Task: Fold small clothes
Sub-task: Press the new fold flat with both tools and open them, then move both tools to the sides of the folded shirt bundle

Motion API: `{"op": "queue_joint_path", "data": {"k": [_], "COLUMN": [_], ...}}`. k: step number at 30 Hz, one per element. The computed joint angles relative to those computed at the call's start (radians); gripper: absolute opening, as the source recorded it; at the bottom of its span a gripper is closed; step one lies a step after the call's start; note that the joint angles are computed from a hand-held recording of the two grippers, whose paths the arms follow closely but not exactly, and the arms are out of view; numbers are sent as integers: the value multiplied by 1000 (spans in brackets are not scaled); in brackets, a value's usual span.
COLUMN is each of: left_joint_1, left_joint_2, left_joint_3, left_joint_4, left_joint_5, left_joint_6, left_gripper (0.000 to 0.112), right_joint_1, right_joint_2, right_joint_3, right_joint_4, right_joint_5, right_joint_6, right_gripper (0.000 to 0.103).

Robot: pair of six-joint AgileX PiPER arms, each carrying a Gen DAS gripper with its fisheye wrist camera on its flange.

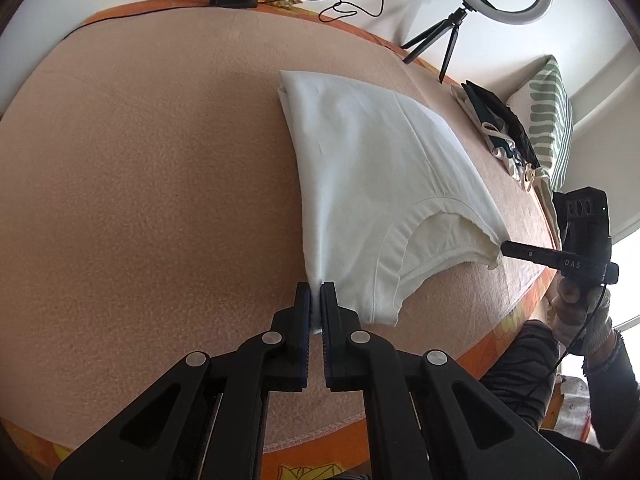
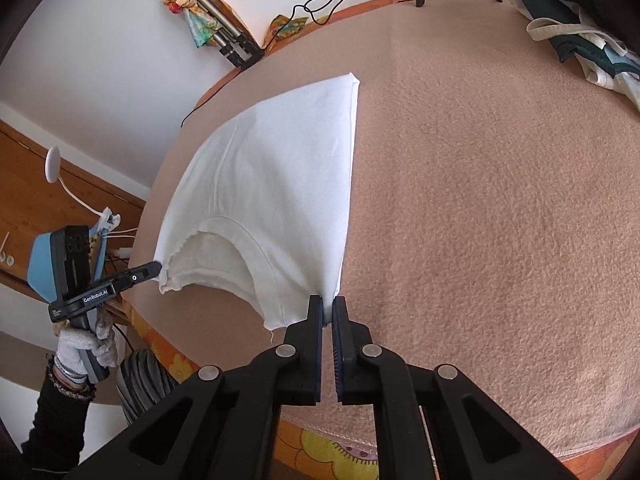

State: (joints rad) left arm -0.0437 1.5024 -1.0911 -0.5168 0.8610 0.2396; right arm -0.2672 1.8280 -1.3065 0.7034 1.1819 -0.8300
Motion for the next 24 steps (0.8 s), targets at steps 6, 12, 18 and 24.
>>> {"op": "queue_joint_path", "data": {"k": [6, 12, 18, 24], "left_joint_1": [-37, -74, -207, -271], "left_joint_2": [-43, -92, 84, 231], "left_joint_3": [-20, -76, -247, -355], "left_joint_4": [126, 139, 185, 222], "left_joint_5": [28, -14, -66, -68], "left_joint_6": [-62, -64, -125, -163], "left_gripper": [6, 12, 12, 12], "right_joint_1": [81, 24, 134, 291], "right_joint_2": [-69, -155, -71, 77], "right_joint_3": [14, 5, -143, -298], "right_joint_4": [-190, -36, 57, -1], "right_joint_5": [-111, -136, -157, -251], "right_joint_6": [43, -111, -96, 10], "right_gripper": [8, 19, 19, 19]}}
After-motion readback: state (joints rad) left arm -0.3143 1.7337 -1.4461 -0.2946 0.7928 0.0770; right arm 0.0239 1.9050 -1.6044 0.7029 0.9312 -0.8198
